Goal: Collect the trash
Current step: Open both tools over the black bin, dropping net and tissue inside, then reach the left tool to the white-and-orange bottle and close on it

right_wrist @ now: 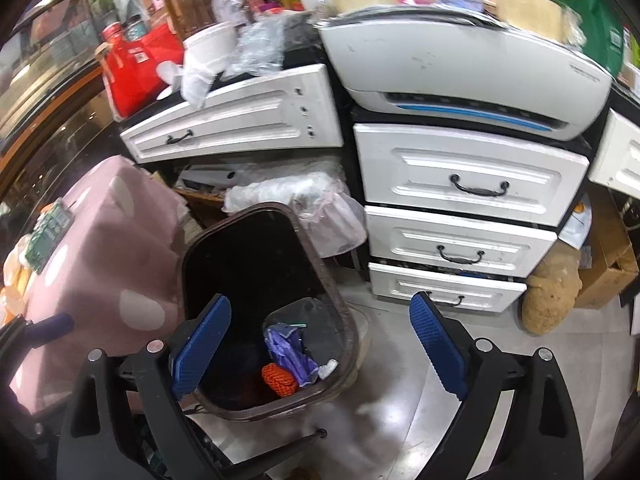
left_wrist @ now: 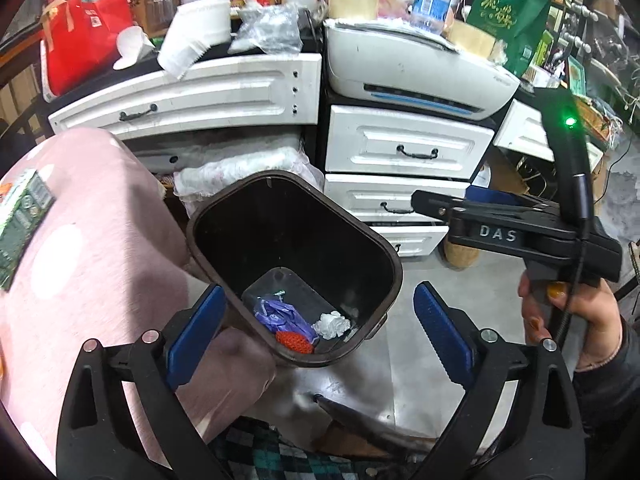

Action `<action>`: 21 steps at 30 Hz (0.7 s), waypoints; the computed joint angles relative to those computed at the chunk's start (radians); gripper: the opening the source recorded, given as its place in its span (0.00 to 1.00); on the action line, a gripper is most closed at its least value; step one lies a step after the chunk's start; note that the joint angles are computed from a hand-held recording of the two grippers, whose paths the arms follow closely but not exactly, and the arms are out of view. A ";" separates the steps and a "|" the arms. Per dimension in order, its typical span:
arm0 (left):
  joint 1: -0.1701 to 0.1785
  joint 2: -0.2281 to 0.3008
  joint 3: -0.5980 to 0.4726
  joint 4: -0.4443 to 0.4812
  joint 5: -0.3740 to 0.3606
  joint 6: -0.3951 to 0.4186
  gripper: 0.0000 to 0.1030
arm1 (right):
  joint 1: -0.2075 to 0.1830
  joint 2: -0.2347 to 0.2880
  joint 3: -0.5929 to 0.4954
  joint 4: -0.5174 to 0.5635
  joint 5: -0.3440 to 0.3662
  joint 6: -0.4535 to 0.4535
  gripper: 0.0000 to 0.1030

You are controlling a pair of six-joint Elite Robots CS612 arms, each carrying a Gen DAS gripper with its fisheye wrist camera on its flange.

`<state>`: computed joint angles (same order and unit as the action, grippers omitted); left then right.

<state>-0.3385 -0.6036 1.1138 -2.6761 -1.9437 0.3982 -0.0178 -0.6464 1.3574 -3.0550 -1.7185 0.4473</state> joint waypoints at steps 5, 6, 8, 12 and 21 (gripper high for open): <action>0.023 -0.024 0.034 -0.056 -0.019 -0.021 0.91 | 0.009 0.002 -0.020 -0.009 0.048 -0.053 0.87; 0.029 -0.028 0.039 -0.065 -0.022 -0.029 0.91 | 0.012 0.003 -0.027 -0.010 0.059 -0.068 0.87; 0.042 -0.037 0.051 -0.077 -0.026 -0.041 0.91 | 0.019 0.005 -0.039 -0.008 0.077 -0.100 0.88; 0.072 -0.052 0.069 -0.096 -0.033 -0.055 0.91 | 0.031 0.011 -0.067 0.007 0.119 -0.154 0.88; 0.150 -0.062 0.043 -0.078 0.071 0.043 0.91 | 0.053 0.026 -0.126 0.056 0.210 -0.229 0.88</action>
<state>-0.1888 -0.6652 1.1566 -2.7546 -1.8731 0.4411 0.0352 -0.6208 1.2315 -2.9987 -1.5090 0.2180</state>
